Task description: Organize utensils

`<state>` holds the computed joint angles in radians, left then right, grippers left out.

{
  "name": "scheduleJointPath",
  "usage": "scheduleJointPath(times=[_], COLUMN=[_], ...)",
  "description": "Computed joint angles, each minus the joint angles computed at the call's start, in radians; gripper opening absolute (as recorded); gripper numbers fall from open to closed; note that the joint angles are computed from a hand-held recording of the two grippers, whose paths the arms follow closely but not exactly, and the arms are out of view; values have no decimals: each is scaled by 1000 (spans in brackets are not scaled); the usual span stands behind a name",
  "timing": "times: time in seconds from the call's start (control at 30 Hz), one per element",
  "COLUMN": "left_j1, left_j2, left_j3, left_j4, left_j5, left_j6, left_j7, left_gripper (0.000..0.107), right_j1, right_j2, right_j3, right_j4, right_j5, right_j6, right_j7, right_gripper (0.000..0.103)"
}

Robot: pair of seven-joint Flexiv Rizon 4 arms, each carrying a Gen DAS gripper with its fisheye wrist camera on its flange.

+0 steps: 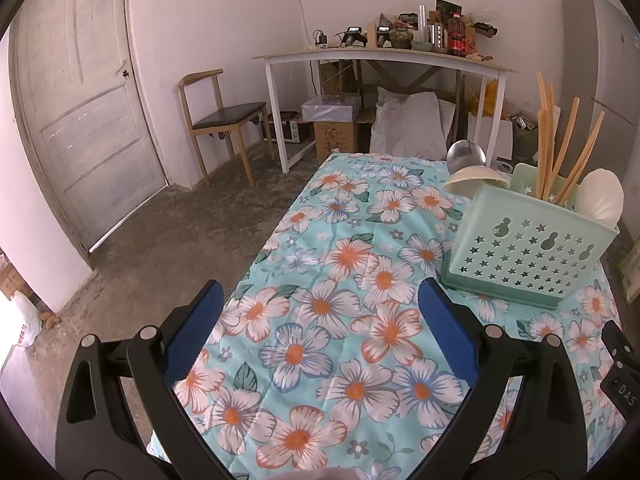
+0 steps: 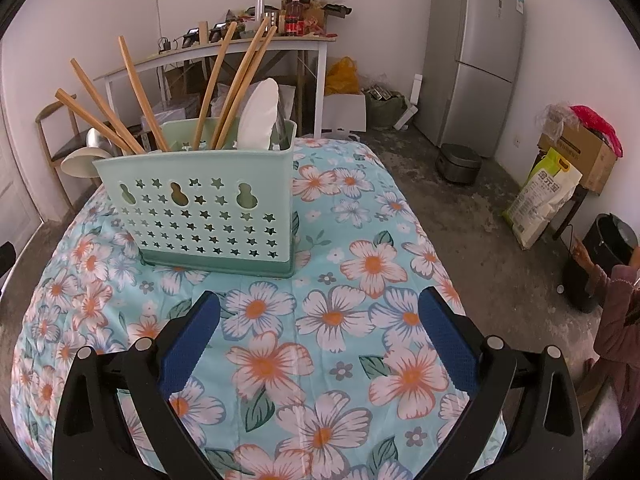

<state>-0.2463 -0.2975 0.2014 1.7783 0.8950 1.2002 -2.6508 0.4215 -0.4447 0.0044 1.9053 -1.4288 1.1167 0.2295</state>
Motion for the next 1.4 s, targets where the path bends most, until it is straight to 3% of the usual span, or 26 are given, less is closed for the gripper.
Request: scheduleJointPath(times=[1.4], left_j1=[2], left_j2=[-2], left_j3=[2], left_j4=[3], left_j5=[-7], left_j6=[12], left_j7=[12], left_gripper=[94], right_j1=[-7], right_j2=[2], right_j3=[0], right_j4=[-7], right_j5=[-15], right_j6=[21], right_j7=[-1], right_gripper=[96])
